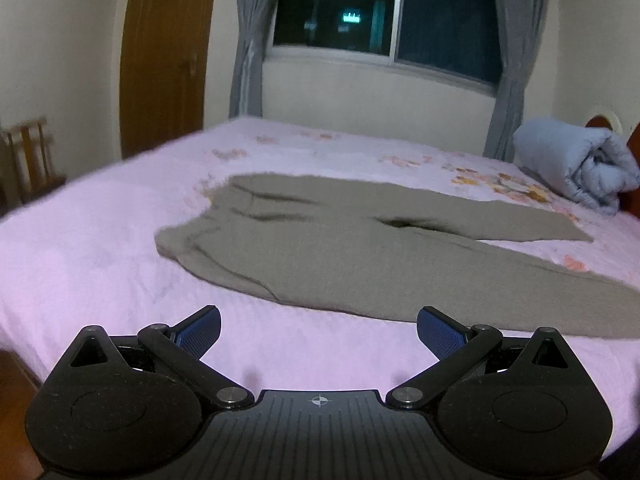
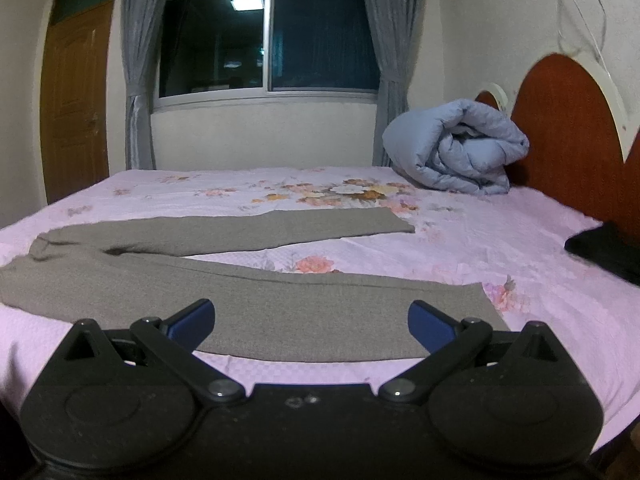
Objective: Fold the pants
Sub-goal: 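Move the left gripper to the sweatpants waistband and close on it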
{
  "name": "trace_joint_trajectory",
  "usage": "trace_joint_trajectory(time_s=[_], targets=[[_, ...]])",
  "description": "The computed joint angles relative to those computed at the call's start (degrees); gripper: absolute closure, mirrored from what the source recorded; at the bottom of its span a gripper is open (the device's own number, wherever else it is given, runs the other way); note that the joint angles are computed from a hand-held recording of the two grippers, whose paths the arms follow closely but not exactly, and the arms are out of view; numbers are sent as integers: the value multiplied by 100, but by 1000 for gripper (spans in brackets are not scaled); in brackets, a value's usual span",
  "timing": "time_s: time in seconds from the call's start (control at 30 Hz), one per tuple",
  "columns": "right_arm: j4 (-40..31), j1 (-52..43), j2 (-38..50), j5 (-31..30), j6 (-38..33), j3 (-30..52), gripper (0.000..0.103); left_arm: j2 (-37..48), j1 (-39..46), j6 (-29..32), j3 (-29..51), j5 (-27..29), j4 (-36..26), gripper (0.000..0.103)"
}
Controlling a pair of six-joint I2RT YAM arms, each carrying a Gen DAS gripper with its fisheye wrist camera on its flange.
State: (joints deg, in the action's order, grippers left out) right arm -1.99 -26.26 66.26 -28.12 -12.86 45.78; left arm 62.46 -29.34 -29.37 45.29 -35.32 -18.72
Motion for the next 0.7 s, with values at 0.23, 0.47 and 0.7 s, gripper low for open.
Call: trace_joint_trajectory(time_s=[0.23, 0.47, 0.7], targets=[[179, 220, 771, 304, -128, 654, 6, 538, 1686, 1377, 500, 1040, 469, 0], [-50, 859, 1934, 951, 351, 2191, 6, 2448, 3102, 2641, 2356, 1799, 598, 0], [-352, 1682, 3020, 1501, 507, 3723, 6, 4999, 4203, 2526, 5564, 3745, -339, 0]])
